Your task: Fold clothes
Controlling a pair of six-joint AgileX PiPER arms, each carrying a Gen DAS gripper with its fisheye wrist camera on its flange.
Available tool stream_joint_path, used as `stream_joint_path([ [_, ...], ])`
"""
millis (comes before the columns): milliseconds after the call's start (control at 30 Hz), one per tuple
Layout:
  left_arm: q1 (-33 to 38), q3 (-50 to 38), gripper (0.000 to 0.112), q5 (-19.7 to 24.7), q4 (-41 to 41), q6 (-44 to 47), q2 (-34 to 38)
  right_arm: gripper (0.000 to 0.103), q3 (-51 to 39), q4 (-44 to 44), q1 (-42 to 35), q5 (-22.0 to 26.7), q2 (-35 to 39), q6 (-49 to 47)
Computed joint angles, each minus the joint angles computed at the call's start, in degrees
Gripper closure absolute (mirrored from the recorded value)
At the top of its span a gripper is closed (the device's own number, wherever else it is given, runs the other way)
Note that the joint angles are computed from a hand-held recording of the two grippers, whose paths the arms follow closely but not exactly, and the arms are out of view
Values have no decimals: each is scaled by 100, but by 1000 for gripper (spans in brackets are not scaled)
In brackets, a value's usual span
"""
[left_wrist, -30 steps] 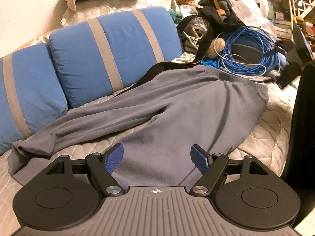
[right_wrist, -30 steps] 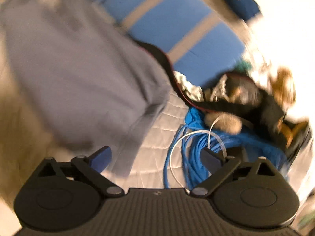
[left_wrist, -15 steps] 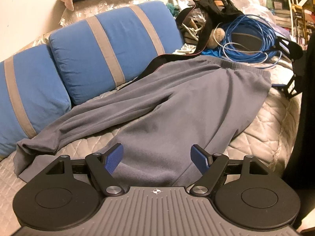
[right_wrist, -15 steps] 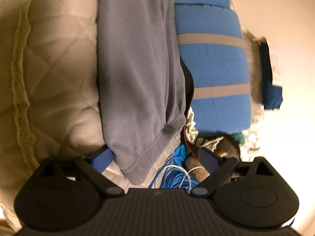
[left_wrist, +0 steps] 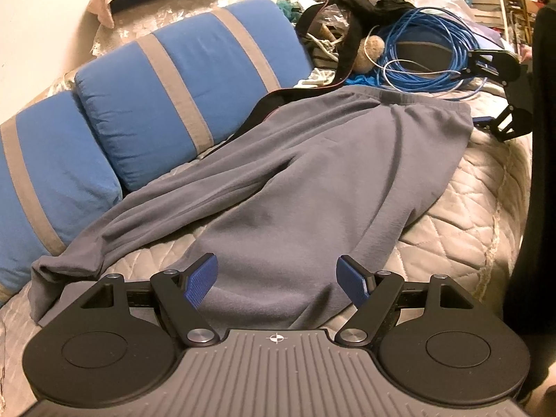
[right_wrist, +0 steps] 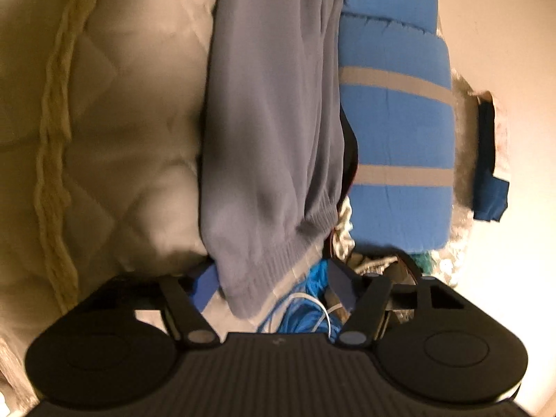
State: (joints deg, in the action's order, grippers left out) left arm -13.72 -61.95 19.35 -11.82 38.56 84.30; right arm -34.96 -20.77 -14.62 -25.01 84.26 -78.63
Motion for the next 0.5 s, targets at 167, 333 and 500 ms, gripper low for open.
stream_joint_path([
  [167,-58,178,38,-186,-173,386,-59,80,-97,673,204,403,-10,-437],
  [333,-290,607,38,-709,1008,-221,-173,100,-492,137,126,967,-168,554],
  [500,-494,894,38,-1022,3146,-1841,-186,100,-806,-1552,-76,1205,-257,2133],
])
